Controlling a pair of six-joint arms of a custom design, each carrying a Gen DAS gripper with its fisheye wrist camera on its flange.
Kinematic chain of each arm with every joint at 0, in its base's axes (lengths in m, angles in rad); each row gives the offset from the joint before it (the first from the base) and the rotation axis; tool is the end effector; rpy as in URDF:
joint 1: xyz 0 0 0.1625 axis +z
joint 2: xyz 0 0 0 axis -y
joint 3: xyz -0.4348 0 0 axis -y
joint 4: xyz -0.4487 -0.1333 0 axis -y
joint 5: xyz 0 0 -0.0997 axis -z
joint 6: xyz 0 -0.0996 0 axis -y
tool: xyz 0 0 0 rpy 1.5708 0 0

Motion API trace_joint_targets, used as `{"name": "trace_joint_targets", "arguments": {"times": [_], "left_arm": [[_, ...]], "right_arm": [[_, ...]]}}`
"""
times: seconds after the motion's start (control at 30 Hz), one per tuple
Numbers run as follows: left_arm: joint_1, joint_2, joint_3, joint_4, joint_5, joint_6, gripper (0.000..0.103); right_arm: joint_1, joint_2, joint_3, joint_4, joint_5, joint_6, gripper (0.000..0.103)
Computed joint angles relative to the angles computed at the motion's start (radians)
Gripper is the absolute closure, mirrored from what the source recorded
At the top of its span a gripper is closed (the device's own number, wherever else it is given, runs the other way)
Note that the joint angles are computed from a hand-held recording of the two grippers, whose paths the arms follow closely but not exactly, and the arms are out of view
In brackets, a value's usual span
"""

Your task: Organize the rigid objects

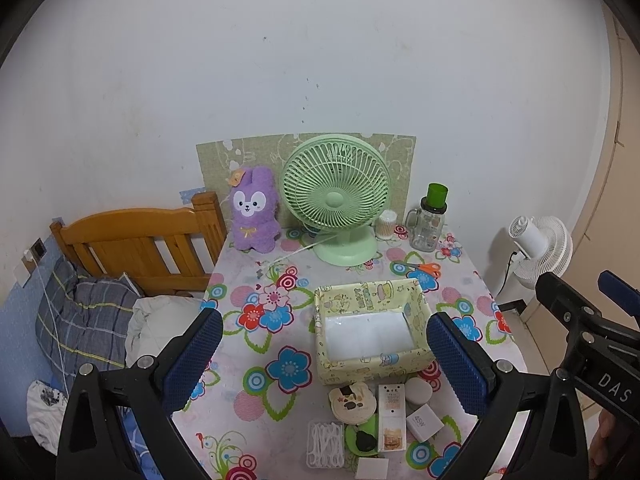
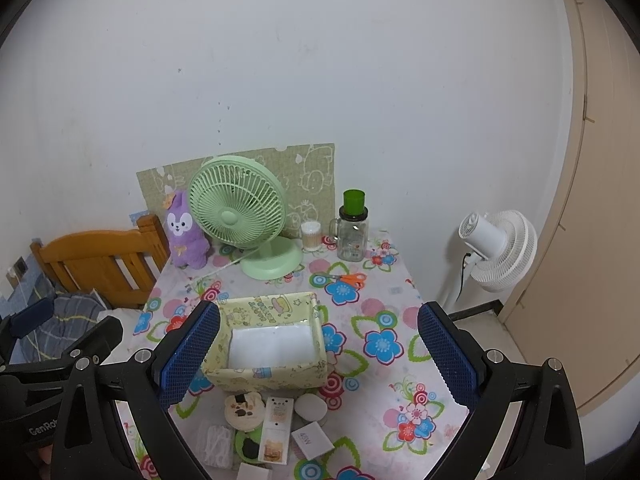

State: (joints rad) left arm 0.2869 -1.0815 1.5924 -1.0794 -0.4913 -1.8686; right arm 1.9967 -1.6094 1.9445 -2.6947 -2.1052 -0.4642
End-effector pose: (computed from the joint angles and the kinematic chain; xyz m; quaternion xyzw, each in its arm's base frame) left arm -0.5223 -0.3847 0.2176 0.0196 0.7916 -0.4530 0.4097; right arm 0.2975 -0.4559 0.4598 0.2918 -0.8474 0.3659 0.2508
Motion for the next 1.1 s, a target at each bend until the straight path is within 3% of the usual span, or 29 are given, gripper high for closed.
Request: {"name": "trace_joint_targets", "arguments": {"times": [0.43,0.97,1.1], "left_arm": [[0.024,-0.007,0.057,-0.104,0.0,0.047,0.0],[0.091,-0.025,0.223,-0.43,-0.099,0.268,0.0],[0.102,-0.039,0.274,-0.524,-0.116,0.312,0.0]], "right_arm": [[-0.04,0.005,0.026,0.037,0.002,-0.003,0.002],[-0.146,0.016,0.147,-0.052,0.017,-0.087,0.002],[-0.178,0.014,0.174,-0.061,0.051,-0.097,0.003]]}}
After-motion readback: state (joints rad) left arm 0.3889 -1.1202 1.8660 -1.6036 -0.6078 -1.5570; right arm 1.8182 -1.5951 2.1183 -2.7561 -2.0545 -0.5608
